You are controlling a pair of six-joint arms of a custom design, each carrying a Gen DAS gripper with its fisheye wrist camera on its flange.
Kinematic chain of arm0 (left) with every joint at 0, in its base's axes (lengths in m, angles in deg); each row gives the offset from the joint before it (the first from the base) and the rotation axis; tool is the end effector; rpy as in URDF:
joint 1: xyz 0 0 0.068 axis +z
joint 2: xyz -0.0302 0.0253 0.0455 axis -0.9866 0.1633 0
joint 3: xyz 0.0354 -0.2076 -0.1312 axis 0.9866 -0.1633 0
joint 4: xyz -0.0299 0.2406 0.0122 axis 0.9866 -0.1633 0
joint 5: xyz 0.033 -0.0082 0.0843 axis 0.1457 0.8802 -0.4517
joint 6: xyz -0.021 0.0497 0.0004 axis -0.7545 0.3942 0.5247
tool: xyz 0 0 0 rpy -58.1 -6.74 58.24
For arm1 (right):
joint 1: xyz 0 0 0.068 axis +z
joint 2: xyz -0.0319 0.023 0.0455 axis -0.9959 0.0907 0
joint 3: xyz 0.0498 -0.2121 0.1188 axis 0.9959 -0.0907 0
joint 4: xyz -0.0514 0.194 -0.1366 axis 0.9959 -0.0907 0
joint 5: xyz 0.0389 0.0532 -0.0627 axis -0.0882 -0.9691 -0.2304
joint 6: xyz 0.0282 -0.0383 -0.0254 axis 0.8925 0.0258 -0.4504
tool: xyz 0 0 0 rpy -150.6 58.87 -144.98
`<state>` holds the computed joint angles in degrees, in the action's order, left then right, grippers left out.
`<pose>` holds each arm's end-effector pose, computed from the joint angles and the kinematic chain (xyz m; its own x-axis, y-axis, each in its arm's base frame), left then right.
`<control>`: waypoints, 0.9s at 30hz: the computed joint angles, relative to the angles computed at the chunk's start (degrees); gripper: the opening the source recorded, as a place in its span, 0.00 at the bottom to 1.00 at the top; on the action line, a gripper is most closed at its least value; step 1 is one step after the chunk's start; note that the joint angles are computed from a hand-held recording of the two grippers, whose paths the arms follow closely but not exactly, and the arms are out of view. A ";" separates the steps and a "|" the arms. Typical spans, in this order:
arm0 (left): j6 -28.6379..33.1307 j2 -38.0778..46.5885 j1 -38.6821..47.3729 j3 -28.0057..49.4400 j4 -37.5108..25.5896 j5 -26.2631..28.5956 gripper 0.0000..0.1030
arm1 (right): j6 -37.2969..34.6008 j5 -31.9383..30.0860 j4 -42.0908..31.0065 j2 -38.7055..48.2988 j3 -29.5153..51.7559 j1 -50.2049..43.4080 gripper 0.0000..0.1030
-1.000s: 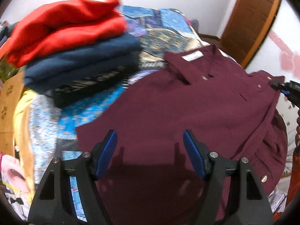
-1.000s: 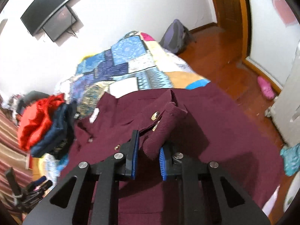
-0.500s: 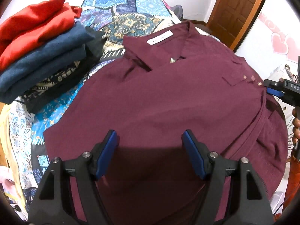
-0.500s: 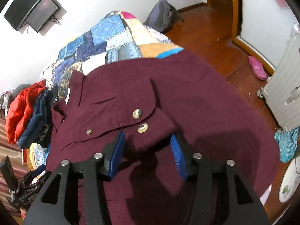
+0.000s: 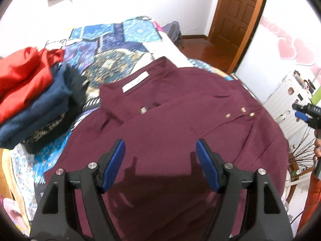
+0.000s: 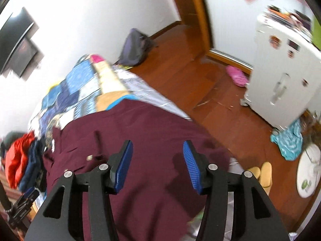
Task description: Fold large clothes
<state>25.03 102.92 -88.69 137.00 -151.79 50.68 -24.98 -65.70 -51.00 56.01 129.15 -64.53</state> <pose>0.1843 -0.0241 0.3879 -0.8071 -0.1453 -0.5723 -0.1041 0.9891 -0.1043 0.2357 0.0891 0.4029 -0.8451 0.2761 -0.4578 0.1081 0.9269 0.3594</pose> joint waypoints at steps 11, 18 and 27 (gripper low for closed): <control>-5.15 6.34 -10.68 3.50 1.12 -5.00 0.70 | 0.54 -14.12 4.15 -6.96 -21.05 -10.53 0.47; -5.80 6.02 -11.11 3.17 0.57 -5.52 0.70 | 2.53 -19.75 10.73 -9.06 -28.33 -13.77 0.64; -6.66 4.28 -8.25 0.96 1.31 -3.44 0.70 | 4.97 -20.81 14.31 -7.39 -31.32 -16.15 0.61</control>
